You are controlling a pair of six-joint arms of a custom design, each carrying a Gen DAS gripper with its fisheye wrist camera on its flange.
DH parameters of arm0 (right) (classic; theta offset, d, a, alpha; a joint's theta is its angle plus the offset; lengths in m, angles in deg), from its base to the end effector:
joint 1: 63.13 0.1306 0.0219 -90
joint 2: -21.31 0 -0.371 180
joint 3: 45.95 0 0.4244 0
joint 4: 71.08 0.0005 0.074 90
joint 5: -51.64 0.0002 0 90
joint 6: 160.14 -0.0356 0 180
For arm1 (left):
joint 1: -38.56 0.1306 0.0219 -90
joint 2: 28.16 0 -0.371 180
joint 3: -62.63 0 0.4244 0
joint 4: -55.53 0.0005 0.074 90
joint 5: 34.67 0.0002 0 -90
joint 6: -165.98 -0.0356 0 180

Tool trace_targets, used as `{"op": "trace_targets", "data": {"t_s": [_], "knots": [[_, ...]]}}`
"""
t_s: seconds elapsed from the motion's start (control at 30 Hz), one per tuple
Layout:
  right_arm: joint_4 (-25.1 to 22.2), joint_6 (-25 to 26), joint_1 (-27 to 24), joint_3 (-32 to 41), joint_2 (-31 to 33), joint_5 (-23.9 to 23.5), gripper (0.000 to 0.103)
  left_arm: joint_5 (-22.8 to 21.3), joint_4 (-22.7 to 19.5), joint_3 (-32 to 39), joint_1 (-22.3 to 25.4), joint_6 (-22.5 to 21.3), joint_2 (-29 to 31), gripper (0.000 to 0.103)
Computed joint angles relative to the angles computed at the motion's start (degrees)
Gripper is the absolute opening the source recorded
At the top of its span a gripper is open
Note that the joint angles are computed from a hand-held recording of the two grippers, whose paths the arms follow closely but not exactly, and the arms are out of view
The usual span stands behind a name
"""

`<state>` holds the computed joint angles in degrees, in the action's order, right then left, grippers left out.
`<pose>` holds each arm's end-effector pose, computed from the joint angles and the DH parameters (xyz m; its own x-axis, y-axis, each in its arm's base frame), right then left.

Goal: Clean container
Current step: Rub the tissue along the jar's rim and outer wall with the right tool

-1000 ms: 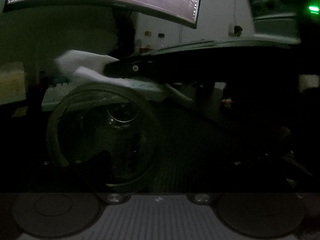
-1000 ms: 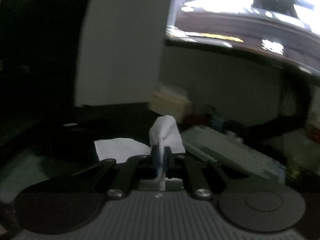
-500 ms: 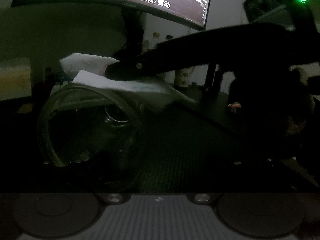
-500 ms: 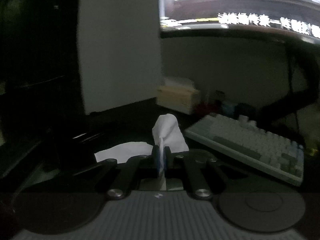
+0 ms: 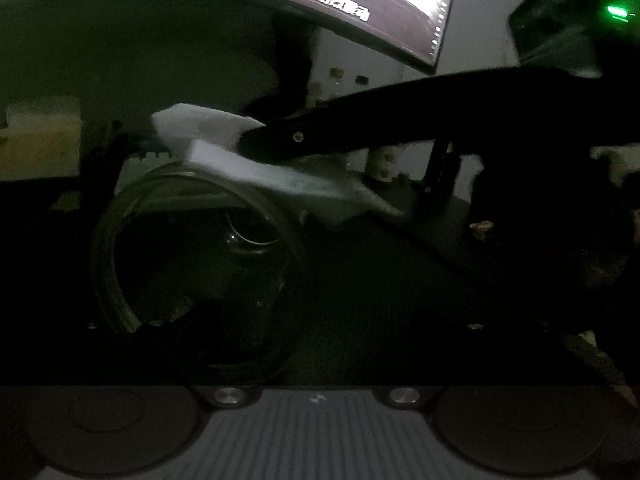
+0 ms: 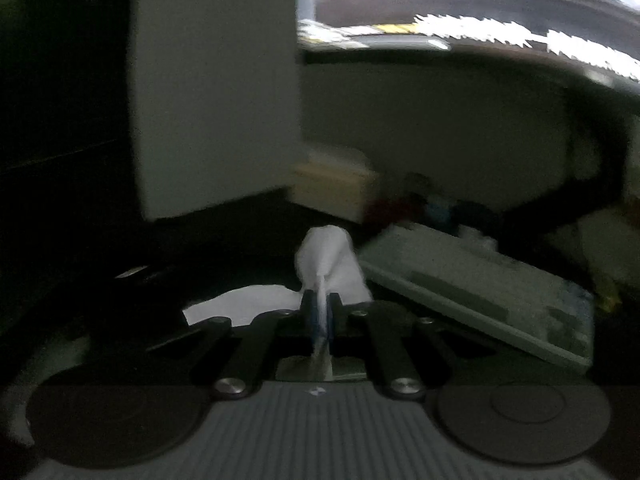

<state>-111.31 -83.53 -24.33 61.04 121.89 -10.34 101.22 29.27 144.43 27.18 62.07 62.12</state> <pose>0.4778 0.3621 0.4838 -0.4796 -0.1233 -0.8688 -0.1418 0.9880 -0.0620 0.5091 -0.1290 0.3826 -0.3702 0.2452 -0.8960 0.8291 0.5223 -0.1996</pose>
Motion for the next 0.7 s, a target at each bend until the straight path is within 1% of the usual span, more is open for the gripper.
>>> {"op": "trace_targets", "data": {"t_s": [0.07, 0.1, 0.17, 0.23, 0.33, 0.37, 0.43, 0.53, 0.57, 0.63, 0.7], "knots": [[-2.6, -2.0, 0.1, 2.0, 1.6, 3.4, 0.009, -0.7, 0.7, -0.2, 0.0, 0.5, 0.0, 0.103], [-3.3, -2.8, 0.2, 2.5, 1.9, 3.8, 0.009, -1.0, 0.8, -0.3, 0.2, 0.8, -0.1, 0.103], [-1.4, -1.7, 0.5, 1.8, 1.3, 0.4, 0.009, -0.4, 0.2, -0.1, 0.6, 1.4, 0.0, 0.103], [1.4, 1.2, 1.1, 0.4, 0.4, -3.4, 0.009, 0.3, -0.2, -0.1, 1.0, 2.1, -0.2, 0.103], [2.1, 2.5, 1.3, 0.5, 0.8, -3.4, 0.009, 0.3, -0.2, 0.7, 1.1, 2.6, 0.6, 0.103], [1.7, 2.1, 0.9, 1.0, 1.2, -2.9, 0.009, 0.1, -0.3, 1.0, 1.1, 2.8, 0.8, 0.103], [0.4, 1.0, 0.2, 1.9, 2.2, 0.6, 0.009, -0.6, -0.5, 1.4, 1.0, 3.0, 1.1, 0.103], [-2.2, 1.6, -0.3, 3.7, 4.0, 6.4, 0.009, -2.6, 0.0, 1.1, 0.7, 2.5, 0.7, 0.103], [-3.0, 1.2, -0.1, 4.0, 4.3, 7.7, 0.009, -3.0, 0.1, 1.0, 0.6, 2.2, 0.6, 0.103], [-0.5, 3.2, 0.8, 1.9, 2.9, 6.8, 0.008, -3.0, 0.0, 1.0, 0.6, 2.3, 0.6, 0.103], [3.5, 6.9, 1.7, -1.1, 0.7, 3.0, 0.008, -3.0, -0.3, 1.5, 0.8, 2.4, 1.0, 0.103]]}}
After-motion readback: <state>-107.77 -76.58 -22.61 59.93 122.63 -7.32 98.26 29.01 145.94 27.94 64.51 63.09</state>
